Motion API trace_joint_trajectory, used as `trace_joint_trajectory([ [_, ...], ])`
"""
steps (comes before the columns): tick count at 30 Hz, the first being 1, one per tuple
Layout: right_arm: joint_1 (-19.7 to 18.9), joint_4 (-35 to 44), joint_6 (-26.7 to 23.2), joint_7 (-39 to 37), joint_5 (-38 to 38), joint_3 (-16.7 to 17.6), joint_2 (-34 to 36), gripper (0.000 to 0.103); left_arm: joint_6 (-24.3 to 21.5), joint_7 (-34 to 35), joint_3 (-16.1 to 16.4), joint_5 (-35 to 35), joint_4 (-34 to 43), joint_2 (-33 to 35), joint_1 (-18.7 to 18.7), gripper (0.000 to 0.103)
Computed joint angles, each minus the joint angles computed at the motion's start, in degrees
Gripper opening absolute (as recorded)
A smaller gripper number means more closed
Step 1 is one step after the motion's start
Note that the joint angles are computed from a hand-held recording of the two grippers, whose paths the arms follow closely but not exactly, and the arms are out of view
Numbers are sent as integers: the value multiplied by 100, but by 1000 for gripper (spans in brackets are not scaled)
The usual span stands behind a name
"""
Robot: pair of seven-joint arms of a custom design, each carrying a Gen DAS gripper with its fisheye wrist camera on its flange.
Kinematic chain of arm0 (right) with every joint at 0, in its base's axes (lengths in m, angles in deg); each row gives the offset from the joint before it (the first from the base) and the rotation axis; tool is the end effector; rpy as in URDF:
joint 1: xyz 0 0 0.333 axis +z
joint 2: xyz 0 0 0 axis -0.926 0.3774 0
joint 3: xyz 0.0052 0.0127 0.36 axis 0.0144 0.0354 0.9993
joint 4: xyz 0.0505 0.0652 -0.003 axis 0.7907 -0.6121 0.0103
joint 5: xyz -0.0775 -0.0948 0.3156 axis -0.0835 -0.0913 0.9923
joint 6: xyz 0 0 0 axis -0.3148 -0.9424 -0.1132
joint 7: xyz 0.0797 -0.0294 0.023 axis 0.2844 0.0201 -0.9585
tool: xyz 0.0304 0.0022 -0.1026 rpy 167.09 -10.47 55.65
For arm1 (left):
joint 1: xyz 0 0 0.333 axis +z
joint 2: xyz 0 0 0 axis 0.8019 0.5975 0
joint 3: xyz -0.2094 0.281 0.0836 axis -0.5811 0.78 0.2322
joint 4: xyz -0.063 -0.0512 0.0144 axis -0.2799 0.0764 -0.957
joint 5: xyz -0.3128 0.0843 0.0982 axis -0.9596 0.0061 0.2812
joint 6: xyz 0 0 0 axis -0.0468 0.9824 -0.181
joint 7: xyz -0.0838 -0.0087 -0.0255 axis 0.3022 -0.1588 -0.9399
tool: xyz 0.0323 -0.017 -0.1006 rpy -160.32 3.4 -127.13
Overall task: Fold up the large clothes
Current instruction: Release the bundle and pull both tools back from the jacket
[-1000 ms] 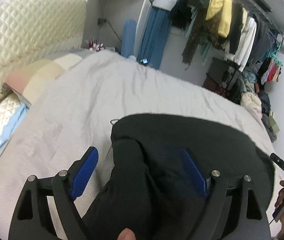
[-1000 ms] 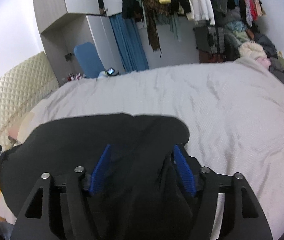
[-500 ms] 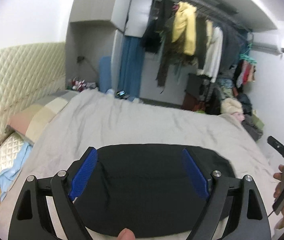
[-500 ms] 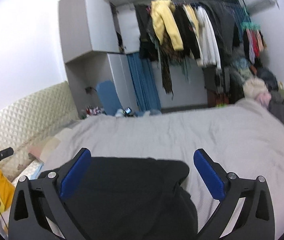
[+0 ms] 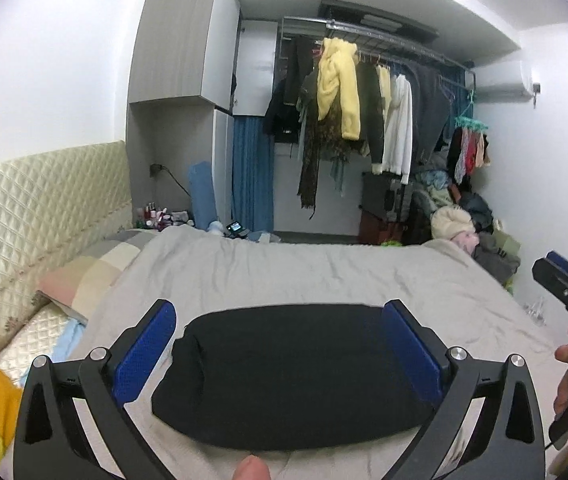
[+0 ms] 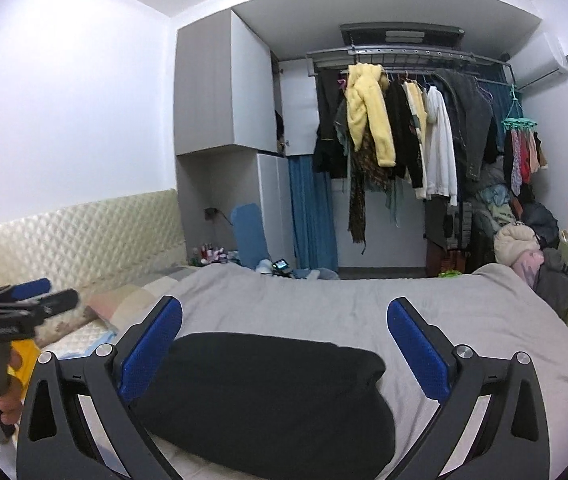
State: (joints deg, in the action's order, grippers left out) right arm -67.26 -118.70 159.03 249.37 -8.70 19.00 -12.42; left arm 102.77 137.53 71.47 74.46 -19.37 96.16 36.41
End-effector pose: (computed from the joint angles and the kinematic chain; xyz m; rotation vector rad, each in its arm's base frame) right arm 0.4679 0.1063 0.7234 -1.2420 1.4442 -1.1268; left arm 0.6059 -0.2546 0.7723 -1.2304 1.8254 -1.3125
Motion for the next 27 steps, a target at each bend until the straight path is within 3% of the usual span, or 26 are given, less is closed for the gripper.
trace_joint_trajectory([
  [10, 226, -555, -354, 182, -217, 330, -361, 103, 364, 325, -307, -740, -1731, -993, 322, 103],
  [14, 319, -899, -206, 355, -183, 296, -513, 103, 454, -533, 12, 32, -2180, -1214, 148, 103],
  [19, 270, -1224, -365, 1053, -416, 384, -709, 103, 523, -758, -23, 271, -2503, -1289, 281, 103],
  [22, 307, -1313, -476, 1361, -594, 429, -727, 103, 521, -359, -201, -149, -2604, -1244, 424, 103],
  [27, 508, -1360, -845, 1395, -619, 452, -582, 103, 588, -129, -231, -305, -2662, -1111, 408, 103],
])
